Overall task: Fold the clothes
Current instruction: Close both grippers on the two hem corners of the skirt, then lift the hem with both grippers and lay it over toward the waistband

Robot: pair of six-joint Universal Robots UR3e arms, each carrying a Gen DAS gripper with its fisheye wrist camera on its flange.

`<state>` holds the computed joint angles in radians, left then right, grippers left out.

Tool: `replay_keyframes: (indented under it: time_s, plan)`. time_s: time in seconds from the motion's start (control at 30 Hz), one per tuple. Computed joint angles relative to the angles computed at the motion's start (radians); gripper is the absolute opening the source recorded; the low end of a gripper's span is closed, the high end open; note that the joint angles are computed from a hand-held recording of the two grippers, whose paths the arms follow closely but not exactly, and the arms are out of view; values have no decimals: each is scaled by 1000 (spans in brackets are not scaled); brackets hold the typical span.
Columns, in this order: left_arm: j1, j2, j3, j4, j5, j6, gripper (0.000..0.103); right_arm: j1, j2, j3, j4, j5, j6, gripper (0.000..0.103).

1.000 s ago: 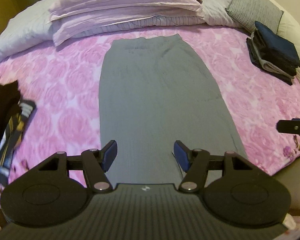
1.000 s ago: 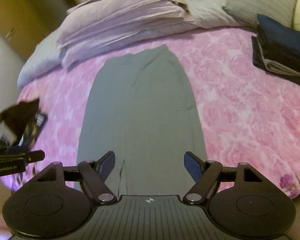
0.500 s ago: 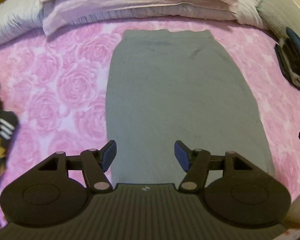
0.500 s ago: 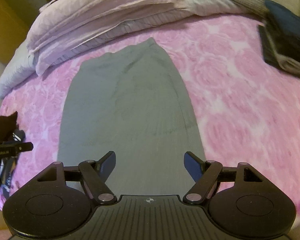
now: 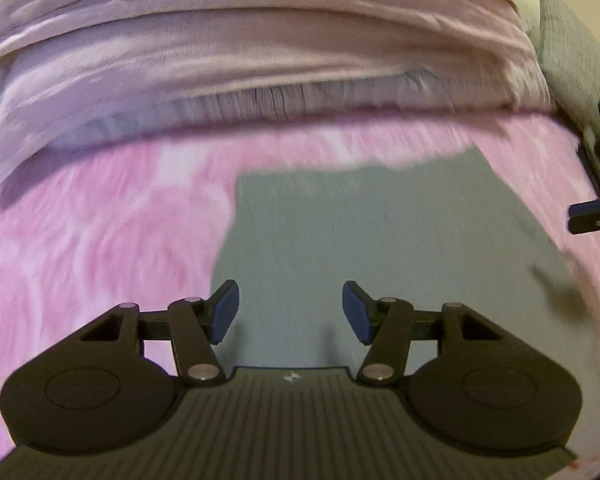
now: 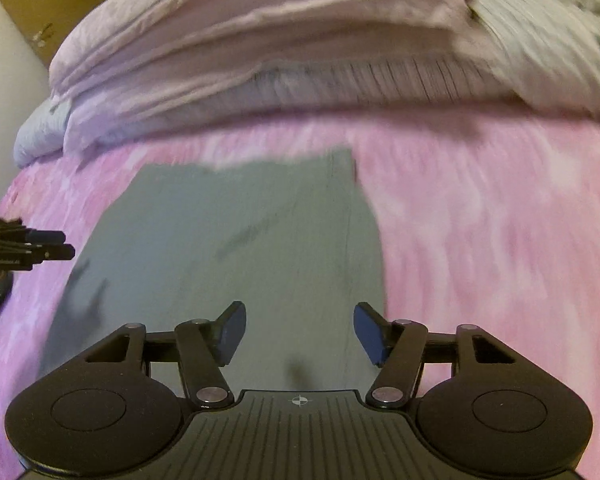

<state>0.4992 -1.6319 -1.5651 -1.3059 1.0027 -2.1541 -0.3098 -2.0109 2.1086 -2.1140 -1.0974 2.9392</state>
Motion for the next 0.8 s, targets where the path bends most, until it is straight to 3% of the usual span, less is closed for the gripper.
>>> replay_keyframes:
  time_s: [0.07,0.17,0.37,0.43,0.5,0.53,0.63,0.7,0.8]
  plan:
    - [-46,-137,104,58,-2,-70,52,5,155,-27,-148,21,1,58]
    - [-81,-307,279,21,-3,-119,52,12,346,-72,-324,36,33,58]
    - [-101,-491,476,-87,-35,-130,51,29,598,-181,-447,21,96,58]
    - [-108,-526,509,-108,-35,-137,48,21,646,-188,-480,38,132,53]
    - [-113,-527,485,-75,-46,-127,43,15,671,-187,-515,54,164,42]
    - [-115,-530,484,-70,-51,-125,38,12,679,-184,-530,62,168,16]
    - [-110,-527,482,-55,-62,-176,8,20,677,-205,-509,61,162,10]
    - [-82,-501,459,-68,-99,-157,5,26,637,-182,-525,53,148,9]
    - [-12,-390,371,-121,-183,-50,5,9,482,-95,-551,87,164,8]
